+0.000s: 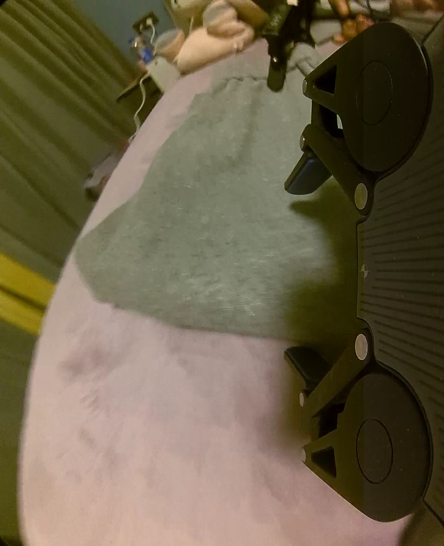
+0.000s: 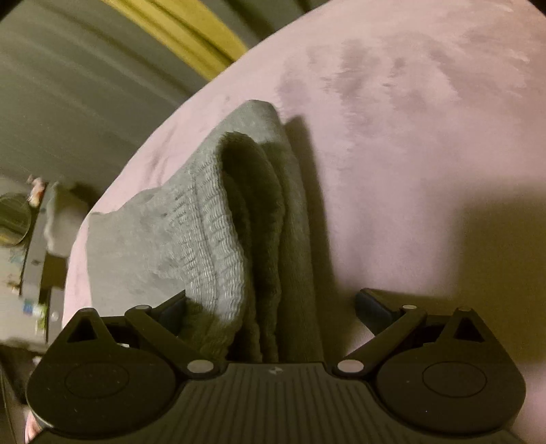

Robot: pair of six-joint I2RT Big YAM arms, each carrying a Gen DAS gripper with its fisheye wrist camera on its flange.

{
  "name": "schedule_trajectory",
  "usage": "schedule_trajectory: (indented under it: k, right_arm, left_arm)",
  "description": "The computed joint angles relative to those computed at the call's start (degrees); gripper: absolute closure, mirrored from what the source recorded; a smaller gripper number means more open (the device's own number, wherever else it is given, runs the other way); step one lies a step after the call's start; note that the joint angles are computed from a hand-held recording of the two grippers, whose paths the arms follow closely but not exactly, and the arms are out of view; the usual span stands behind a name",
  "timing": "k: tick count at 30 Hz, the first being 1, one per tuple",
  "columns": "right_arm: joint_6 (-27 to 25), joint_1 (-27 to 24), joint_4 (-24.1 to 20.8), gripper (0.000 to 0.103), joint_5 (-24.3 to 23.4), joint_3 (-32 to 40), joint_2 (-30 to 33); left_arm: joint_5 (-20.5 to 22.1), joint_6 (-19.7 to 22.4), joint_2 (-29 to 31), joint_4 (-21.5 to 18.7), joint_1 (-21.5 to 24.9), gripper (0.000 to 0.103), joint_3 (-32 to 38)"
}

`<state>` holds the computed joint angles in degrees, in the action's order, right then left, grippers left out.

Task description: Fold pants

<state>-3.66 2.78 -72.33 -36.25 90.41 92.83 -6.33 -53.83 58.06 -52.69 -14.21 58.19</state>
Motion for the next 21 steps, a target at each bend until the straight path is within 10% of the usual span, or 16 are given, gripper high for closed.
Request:
schedule_trajectory:
  k: [8,10,13,21]
  right_arm:
    - [-4.03,2.32,2.98,0.004,-1.97,0.01,0.35]
    - [-4.46,1.70,4.16,0.011,-3.33,0.08,0.76]
    - [-3.59,1.76,5.20,0.033,-4.57,0.47,1.05]
    - [-0.34,3.28,8.47,0.024,-3.03,-1.01,0.34]
  left_arm:
    - [14.43,2.74,5.54,8.77,8.56,0.003,0.04]
    - [14.05,4.65,7.22,7.58,8.40,0.004,1.55]
    - [9.47,5.92,7.61,4.77,6.58,0.041,3.48]
    - [4.48,3.28,6.52,5.96,4.16,0.065,2.86]
